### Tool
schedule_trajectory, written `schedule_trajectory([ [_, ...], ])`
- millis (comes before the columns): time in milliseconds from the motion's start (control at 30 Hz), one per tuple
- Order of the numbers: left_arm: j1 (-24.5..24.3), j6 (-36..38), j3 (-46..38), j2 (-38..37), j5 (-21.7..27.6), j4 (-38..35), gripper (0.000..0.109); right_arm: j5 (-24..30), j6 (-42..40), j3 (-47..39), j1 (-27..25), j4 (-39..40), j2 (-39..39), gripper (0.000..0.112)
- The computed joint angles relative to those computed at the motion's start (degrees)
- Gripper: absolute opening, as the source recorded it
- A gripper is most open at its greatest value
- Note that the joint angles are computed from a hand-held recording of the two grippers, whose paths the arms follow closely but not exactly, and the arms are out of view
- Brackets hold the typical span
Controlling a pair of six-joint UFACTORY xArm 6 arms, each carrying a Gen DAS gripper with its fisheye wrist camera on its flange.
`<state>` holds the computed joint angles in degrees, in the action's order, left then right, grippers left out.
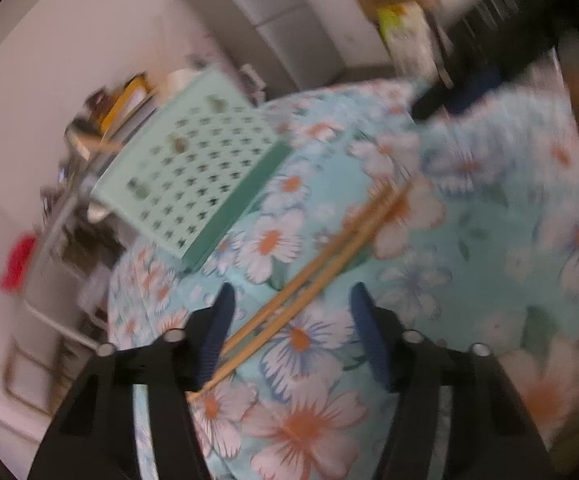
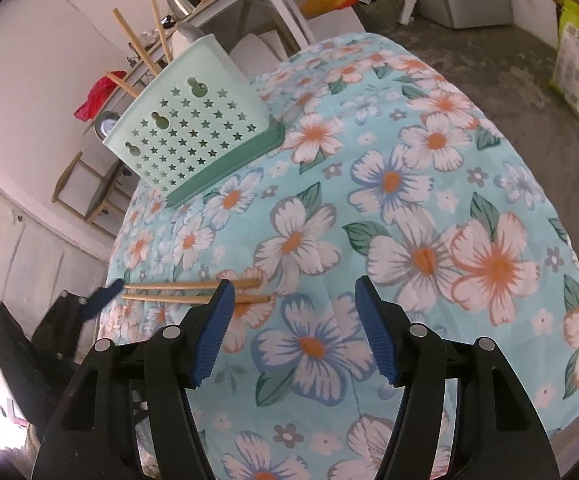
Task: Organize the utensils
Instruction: 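Move the left tool to the last two chopsticks and grasp one, then lift the chopstick with the left tool while the right tool grasps the last chopstick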
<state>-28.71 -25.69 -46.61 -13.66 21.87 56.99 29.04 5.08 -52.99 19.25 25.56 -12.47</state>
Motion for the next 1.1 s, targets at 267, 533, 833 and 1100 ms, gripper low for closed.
schedule_trajectory([
  [267, -0.4, 5.4, -3.5, 5.9, -0.1, 2.2, 0.021, -1.1, -2.2, 2.5, -1.3, 3.8, -2.1, 0.060],
  [533, -2.8, 19.5, -0.5, 1.4, 3.1, -7.1, 0.013, -1.4, -3.8, 2.8, -2.0, 6.0, -2.1, 0.060],
  [833, -3.9, 39.9, -1.8, -1.7, 8.3, -34.6, 0.029, -1.5, -5.8, 1.6, -2.5, 8.6, -0.1, 0.060],
  [1100, -7.0, 44.1, -5.3, 5.0, 5.5, -35.1, 0.027, -1.5, -4.2, 1.5, -2.8, 7.5, -0.1, 0.060],
])
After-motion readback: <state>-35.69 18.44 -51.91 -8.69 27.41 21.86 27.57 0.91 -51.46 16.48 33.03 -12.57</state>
